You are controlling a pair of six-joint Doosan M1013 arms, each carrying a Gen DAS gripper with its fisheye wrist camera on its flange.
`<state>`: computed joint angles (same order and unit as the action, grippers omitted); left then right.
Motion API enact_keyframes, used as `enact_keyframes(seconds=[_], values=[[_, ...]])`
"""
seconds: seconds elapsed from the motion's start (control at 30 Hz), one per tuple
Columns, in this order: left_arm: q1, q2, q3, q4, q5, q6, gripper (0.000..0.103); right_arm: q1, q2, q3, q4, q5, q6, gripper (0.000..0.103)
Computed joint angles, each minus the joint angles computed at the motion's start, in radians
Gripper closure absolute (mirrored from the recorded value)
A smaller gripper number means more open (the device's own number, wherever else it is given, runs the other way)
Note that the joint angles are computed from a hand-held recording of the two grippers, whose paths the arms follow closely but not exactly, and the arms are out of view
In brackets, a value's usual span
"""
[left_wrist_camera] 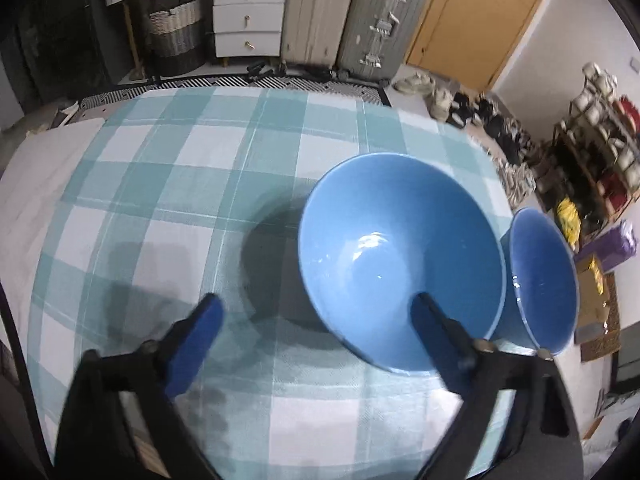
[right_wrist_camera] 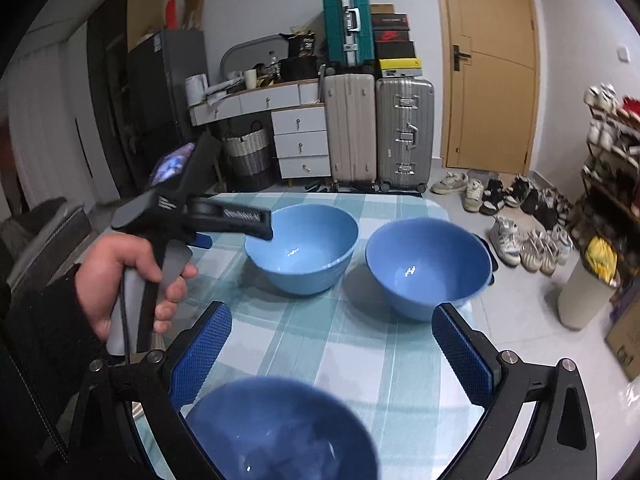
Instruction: Organize plates and bowls
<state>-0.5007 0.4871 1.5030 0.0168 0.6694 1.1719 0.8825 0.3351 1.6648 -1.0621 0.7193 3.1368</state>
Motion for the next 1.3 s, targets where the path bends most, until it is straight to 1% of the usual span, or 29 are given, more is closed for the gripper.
enact_keyframes(seconds=[0.03,0.07,0.13,0.2,0.23,0.27,0.3,0.33,0.37,0.4,0.47,0.53,0.6,0.7,0.77,0.8,0.97,1.03,1.07,1.13,1.17,1.2,1.23,1.3], values=[[0.004,0.01,-0.012,-0.014,0.014,0.009,0.02,-0.007,0.002,-0.01,0.016,-0.007,-0.032,0.001],[0.01,0.016,-0.018,-0.036,0.02,0.022,0.023,-0.017,0.004,-0.02,0.029,-0.022,-0.065,0.001],[0.023,0.029,-0.029,-0.107,0.024,0.075,0.032,-0.038,0.01,-0.052,0.109,-0.043,-0.167,0.001],[0.028,0.045,-0.048,-0.128,0.054,0.1,0.049,-0.059,0.016,-0.079,0.168,-0.066,-0.229,0.001],[0.032,0.051,-0.055,-0.145,0.064,0.115,0.051,-0.069,0.02,-0.092,0.199,-0.071,-0.255,0.001],[0.034,0.054,-0.057,-0.152,0.065,0.12,0.06,-0.078,0.026,-0.109,0.228,-0.066,-0.279,0.001],[0.041,0.057,-0.057,-0.197,0.061,0.156,0.072,-0.087,0.033,-0.124,0.252,-0.06,-0.296,0.001],[0.046,0.064,-0.064,-0.222,0.073,0.175,0.075,-0.099,0.039,-0.14,0.284,-0.059,-0.314,0.001],[0.048,0.071,-0.072,-0.219,0.092,0.167,0.08,-0.114,0.048,-0.159,0.33,-0.059,-0.338,0.001],[0.05,0.076,-0.078,-0.23,0.104,0.175,0.086,-0.128,0.056,-0.178,0.368,-0.052,-0.358,0.001],[0.053,0.084,-0.087,-0.244,0.122,0.196,0.088,-0.15,0.071,-0.202,0.442,-0.044,-0.386,0.001],[0.053,0.085,-0.09,-0.246,0.124,0.205,0.095,-0.166,0.086,-0.223,0.494,-0.037,-0.404,0.001],[0.05,0.086,-0.095,-0.229,0.127,0.207,0.096,-0.175,0.101,-0.245,0.524,-0.024,-0.438,0.001],[0.047,0.091,-0.105,-0.205,0.139,0.214,0.096,-0.176,0.132,-0.284,0.534,0.019,-0.488,0.001],[0.049,0.093,-0.109,-0.205,0.152,0.214,0.096,-0.182,0.156,-0.316,0.57,0.053,-0.537,0.001],[0.05,0.094,-0.11,-0.207,0.158,0.219,0.096,-0.186,0.162,-0.323,0.581,0.057,-0.542,0.001],[0.048,0.096,-0.112,-0.163,0.182,0.223,0.096,-0.221,0.183,-0.341,0.699,0.031,-0.56,0.001],[0.052,0.091,-0.104,-0.166,0.178,0.237,0.096,-0.25,0.191,-0.344,0.842,-0.008,-0.629,0.002],[0.054,0.091,-0.102,-0.168,0.178,0.238,0.096,-0.259,0.192,-0.34,0.895,-0.022,-0.64,0.005],[0.055,0.087,-0.098,-0.164,0.183,0.237,0.096,-0.272,0.205,-0.35,0.959,-0.011,-0.631,0.016],[0.054,0.085,-0.096,-0.158,0.183,0.241,0.096,-0.276,0.21,-0.356,0.987,-0.001,-0.651,0.025],[0.053,0.081,-0.093,-0.15,0.182,0.244,0.096,-0.28,0.224,-0.373,1.027,0.023,-0.692,0.028],[0.051,0.079,-0.091,-0.143,0.183,0.245,0.096,-0.281,0.237,-0.389,1.044,0.047,-0.716,0.028],[0.05,0.075,-0.086,-0.132,0.187,0.245,0.096,-0.275,0.255,-0.414,1.023,0.088,-0.712,0.029]])
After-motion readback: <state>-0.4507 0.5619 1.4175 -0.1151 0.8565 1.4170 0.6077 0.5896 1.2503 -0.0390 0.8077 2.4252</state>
